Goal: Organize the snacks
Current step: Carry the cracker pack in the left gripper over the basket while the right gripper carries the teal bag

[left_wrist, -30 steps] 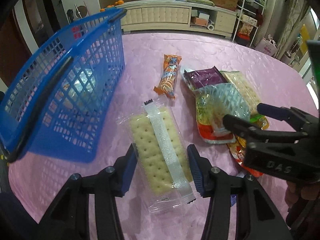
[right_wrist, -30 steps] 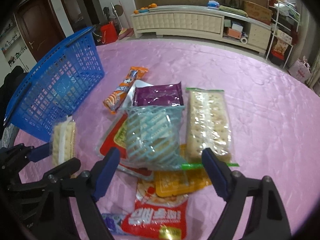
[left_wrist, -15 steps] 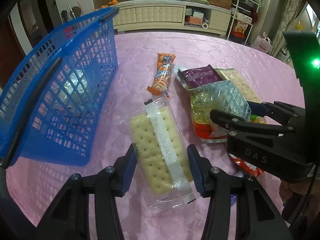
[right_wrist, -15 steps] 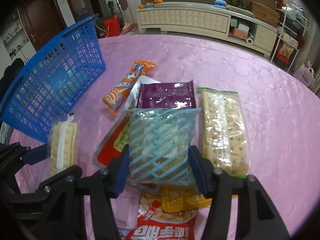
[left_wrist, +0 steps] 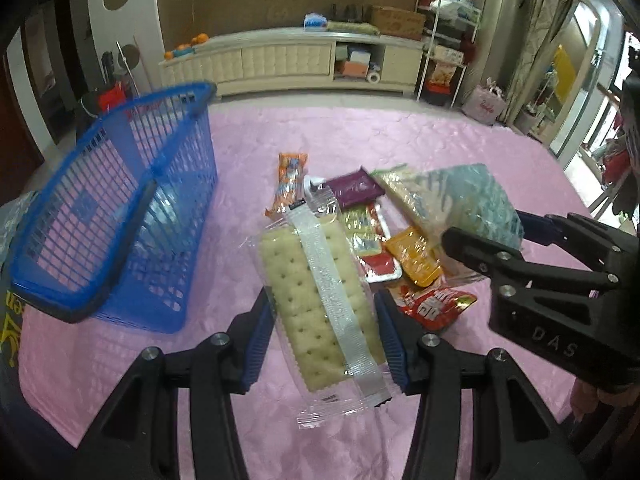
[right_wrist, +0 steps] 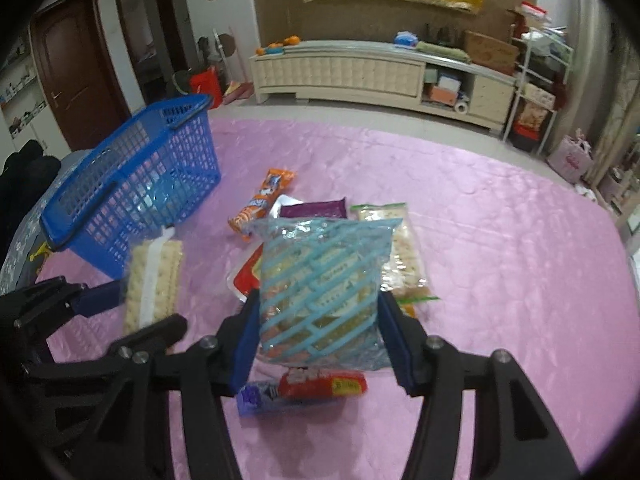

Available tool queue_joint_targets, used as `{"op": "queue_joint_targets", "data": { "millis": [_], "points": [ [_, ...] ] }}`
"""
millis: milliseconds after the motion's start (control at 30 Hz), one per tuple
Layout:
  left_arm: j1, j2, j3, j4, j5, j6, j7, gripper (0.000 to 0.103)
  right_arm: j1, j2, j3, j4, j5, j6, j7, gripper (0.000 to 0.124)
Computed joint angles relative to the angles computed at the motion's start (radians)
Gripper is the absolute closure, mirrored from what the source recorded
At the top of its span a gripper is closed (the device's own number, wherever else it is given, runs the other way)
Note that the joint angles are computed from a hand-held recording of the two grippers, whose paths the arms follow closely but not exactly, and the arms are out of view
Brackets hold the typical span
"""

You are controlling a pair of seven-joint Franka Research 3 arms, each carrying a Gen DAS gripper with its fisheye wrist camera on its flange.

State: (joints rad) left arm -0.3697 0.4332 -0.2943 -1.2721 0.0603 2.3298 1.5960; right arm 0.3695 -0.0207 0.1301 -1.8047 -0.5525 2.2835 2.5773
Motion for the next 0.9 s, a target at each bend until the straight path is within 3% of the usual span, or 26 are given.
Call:
{"op": "queue_joint_targets", "data": {
  "millis": [367, 567, 900],
  "points": [
    [0.084, -0.121, -0.026, -0.093, -0.119, 0.084, 0.149, 0.056, 0.028, -0.01, 0.039, 0.108, -0.066, -0.131, 0.02, 0.063],
    [0.14, -0.128, -0.037, -0.044, -0.263, 0.019, 0.249, 0.056, 0.082, 0.047, 0.045, 0.232, -0.115, -0.197, -0.032, 0.063],
    [0.17, -0.096, -0.001, 0.042, -0.269, 0.0, 0.303, 0.056, 0.194, 0.252, -0.016, 0.55, -0.121, -0.273, -0.138, 0.063]
  ]
}}
